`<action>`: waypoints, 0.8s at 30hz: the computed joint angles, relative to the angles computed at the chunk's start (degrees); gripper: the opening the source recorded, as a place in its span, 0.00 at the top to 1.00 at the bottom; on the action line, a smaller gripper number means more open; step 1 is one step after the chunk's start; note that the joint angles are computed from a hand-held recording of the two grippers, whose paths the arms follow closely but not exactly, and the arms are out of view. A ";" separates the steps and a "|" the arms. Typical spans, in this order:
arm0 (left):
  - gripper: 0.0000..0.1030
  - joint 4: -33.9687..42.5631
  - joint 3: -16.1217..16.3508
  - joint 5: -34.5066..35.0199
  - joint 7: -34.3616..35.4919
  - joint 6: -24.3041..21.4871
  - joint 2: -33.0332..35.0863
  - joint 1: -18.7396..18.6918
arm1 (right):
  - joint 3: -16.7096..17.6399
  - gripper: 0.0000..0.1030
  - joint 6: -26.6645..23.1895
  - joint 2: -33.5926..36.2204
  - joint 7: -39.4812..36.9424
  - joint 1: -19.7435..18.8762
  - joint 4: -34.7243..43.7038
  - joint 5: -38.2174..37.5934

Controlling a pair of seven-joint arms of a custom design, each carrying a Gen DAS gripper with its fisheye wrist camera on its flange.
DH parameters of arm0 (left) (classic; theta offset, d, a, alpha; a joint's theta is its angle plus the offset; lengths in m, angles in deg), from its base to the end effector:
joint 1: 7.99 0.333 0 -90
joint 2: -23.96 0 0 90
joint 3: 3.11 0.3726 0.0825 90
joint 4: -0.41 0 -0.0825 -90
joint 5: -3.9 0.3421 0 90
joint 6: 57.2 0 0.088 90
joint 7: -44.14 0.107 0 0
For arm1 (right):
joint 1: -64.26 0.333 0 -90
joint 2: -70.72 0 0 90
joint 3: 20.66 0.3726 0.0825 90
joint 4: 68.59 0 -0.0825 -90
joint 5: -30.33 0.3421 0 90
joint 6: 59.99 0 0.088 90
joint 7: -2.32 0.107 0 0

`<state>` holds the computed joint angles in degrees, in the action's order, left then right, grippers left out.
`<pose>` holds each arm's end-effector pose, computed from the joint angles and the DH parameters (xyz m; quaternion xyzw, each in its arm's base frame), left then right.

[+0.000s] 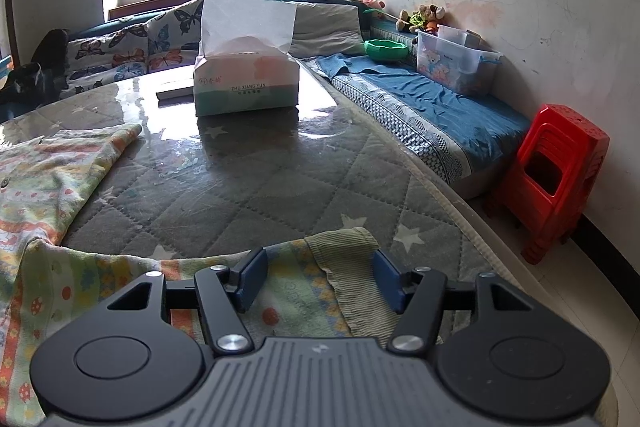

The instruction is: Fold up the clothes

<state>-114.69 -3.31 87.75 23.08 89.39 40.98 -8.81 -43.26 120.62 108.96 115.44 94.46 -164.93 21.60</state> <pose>0.5999 -0.0250 0.4057 -0.8153 0.3707 -0.1755 0.4088 0.7091 0.1841 0.4043 -0.6634 0.6194 -0.3058 0.2877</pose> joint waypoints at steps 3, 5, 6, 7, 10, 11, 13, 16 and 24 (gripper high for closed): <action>0.93 -5.50 -0.15 0.36 -3.09 -1.86 -4.47 0.01 | -0.05 0.41 0.31 0.15 -0.16 0.03 0.09 0.05; 0.93 -9.01 -0.81 0.75 -5.17 -2.56 -7.13 0.41 | 0.45 0.41 0.40 0.21 -0.71 -0.39 0.29 0.02; 0.93 -10.54 -1.26 0.75 -6.04 -3.16 -8.27 0.53 | 0.84 0.41 0.38 0.22 -1.11 -0.71 0.44 -0.01; 0.93 -12.06 -1.72 0.87 -7.25 -3.79 -9.42 0.62 | 1.22 0.41 0.35 0.23 -1.50 -1.04 0.58 -0.04; 0.93 -15.75 -3.13 0.55 -10.63 -5.93 -12.17 0.71 | 2.59 0.38 0.19 0.47 -2.85 -2.17 1.37 -0.13; 0.93 -16.73 -3.51 0.20 -11.29 -6.28 -12.87 0.78 | 2.85 0.37 0.17 0.67 -3.30 -2.42 1.74 -0.20; 0.93 -17.89 -3.98 -0.81 -10.79 -6.62 -13.57 1.07 | 4.36 0.35 -0.16 1.21 -4.59 -3.70 3.04 -0.27; 0.93 -19.33 -4.40 -2.44 -9.39 -7.01 -14.33 1.37 | 7.52 0.34 -1.05 2.14 -6.81 -6.21 5.50 -0.14; 0.84 -20.53 -4.49 -3.77 -5.46 -5.24 -15.11 2.12 | 7.97 0.35 -1.72 1.24 -7.74 -6.14 5.46 -0.39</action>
<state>-135.22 -7.80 83.99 17.61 84.15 25.87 -6.69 -35.29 118.89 110.20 107.69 88.32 -159.47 21.21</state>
